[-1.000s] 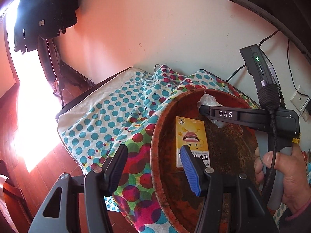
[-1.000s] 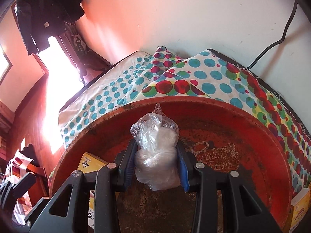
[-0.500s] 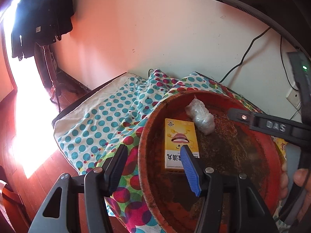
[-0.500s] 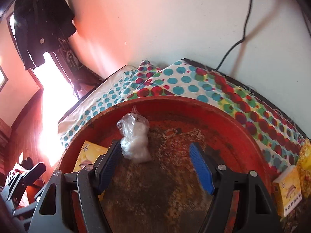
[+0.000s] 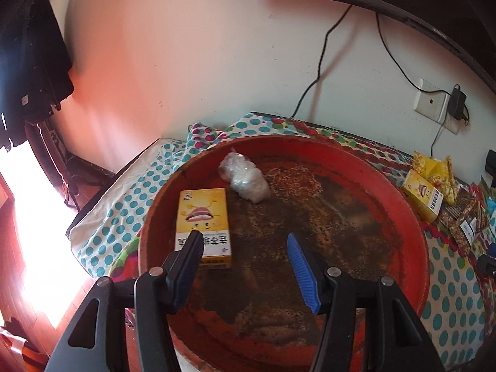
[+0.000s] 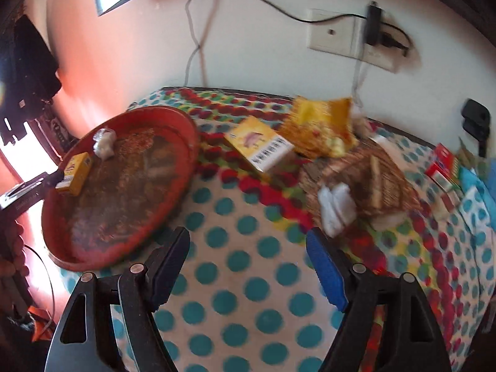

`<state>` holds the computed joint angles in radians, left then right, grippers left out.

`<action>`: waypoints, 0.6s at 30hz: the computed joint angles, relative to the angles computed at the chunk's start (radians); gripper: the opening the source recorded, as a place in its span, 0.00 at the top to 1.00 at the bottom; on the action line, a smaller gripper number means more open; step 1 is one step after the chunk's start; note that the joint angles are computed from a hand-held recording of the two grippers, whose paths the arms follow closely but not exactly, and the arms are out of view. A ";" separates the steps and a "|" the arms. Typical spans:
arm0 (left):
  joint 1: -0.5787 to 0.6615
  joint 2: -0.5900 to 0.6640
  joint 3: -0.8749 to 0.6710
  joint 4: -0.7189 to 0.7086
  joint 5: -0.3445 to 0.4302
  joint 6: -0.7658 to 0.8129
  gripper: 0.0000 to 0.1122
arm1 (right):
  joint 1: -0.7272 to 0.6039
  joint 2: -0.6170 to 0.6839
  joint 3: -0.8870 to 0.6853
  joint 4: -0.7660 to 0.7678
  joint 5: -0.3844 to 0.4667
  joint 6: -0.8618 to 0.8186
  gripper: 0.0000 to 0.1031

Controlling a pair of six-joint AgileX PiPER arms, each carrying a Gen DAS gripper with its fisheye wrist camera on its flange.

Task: Organize objects
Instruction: 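Open the left tool to drop the box while the right tool releases the bundle in the tray, then move both tools back over the bedspread toward the remaining items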

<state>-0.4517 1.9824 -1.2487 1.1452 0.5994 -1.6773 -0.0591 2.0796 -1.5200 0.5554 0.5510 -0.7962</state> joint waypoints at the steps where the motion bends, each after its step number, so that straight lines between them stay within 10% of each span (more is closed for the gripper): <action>1: -0.012 0.006 -0.008 0.004 -0.004 0.009 0.49 | -0.034 -0.007 0.020 0.013 -0.006 -0.027 0.27; 9: -0.111 0.057 -0.092 0.012 -0.003 0.103 0.48 | -0.243 0.031 0.055 0.189 0.011 -0.326 0.27; 18: -0.161 0.098 -0.174 -0.057 0.005 0.242 0.48 | -0.260 0.193 -0.152 0.003 0.102 -0.270 0.27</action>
